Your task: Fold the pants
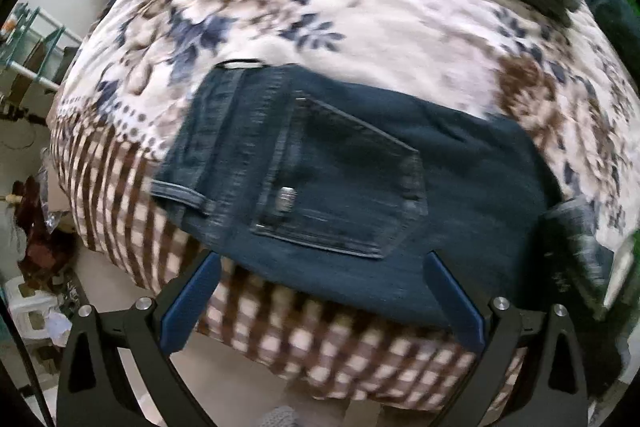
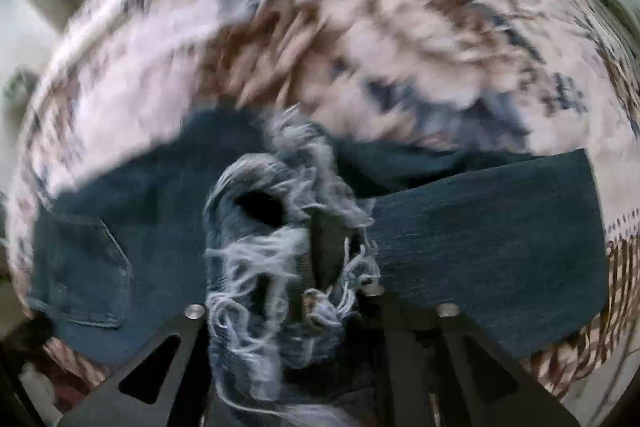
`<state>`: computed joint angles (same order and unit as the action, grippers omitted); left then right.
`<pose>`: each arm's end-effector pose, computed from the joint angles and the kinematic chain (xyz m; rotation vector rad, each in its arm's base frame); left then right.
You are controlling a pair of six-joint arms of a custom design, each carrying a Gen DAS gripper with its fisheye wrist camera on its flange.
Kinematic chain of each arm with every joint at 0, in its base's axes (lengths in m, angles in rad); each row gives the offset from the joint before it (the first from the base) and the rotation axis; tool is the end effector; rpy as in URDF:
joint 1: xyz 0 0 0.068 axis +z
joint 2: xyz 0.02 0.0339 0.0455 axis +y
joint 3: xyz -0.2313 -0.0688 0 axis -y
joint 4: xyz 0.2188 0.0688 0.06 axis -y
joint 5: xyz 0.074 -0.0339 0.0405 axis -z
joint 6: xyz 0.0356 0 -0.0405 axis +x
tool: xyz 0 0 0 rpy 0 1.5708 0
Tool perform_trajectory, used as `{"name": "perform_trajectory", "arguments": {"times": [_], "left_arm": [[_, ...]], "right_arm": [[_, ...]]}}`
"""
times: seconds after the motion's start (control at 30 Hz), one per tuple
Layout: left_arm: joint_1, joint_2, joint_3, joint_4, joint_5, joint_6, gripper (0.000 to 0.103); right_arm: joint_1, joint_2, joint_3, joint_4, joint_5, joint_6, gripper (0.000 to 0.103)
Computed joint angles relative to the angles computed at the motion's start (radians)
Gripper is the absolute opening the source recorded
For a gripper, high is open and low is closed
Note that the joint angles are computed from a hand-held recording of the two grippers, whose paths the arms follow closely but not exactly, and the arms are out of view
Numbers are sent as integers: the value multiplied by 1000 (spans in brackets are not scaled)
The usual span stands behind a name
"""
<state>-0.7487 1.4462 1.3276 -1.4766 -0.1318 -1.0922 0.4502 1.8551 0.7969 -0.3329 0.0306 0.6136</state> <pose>0.1592 -0.1415 0.2674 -0.5185 3.0033 0.1514 0.2382 0.1139 0.0664 0.2464 2.9595 0.0965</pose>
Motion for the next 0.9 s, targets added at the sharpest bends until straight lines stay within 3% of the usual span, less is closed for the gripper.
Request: {"name": "perform_trajectory", "arguments": {"times": [0.07, 0.13, 0.23, 0.3, 0.37, 0.43, 0.57, 0.6, 0.63, 0.67, 0.73, 0.8, 0.9], "left_arm": [[21, -17, -21, 17, 12, 8, 103], [23, -15, -14, 41, 26, 14, 103], [-1, 24, 43, 83, 56, 3, 103], [-23, 55, 73, 130, 90, -8, 103], [-47, 116, 103, 204, 141, -7, 103], [-68, 204, 129, 293, 192, -2, 103], [-111, 455, 250, 337, 229, 63, 100], [-115, 519, 284, 324, 260, 90, 87], [-119, 563, 298, 326, 300, 111, 61], [-137, 597, 327, 296, 285, 120, 56], [-177, 588, 332, 274, 217, 141, 31], [-194, 550, 283, 256, 181, 145, 32], [-175, 445, 119, 318, 194, 133, 34]], "right_arm": [[-21, 13, 0, 11, -101, 0, 46], [-86, -67, -58, 44, -241, -47, 71], [-254, -221, -148, 7, -464, -134, 77], [-473, -365, -186, -144, -587, -266, 77], [-636, -418, -155, -299, -552, -395, 77], [-833, -401, -116, -408, -442, -553, 77], [-1049, -196, -29, -399, -284, -730, 77], [-1090, -129, -4, -384, -265, -758, 77], [-1128, -70, 22, -377, -259, -784, 77], [-1141, -45, 36, -377, -261, -794, 77], [-1148, 14, 64, -360, -245, -822, 77], [-1124, 43, 66, -334, -218, -847, 77], [-1121, 127, 99, -327, -209, -849, 77]]}}
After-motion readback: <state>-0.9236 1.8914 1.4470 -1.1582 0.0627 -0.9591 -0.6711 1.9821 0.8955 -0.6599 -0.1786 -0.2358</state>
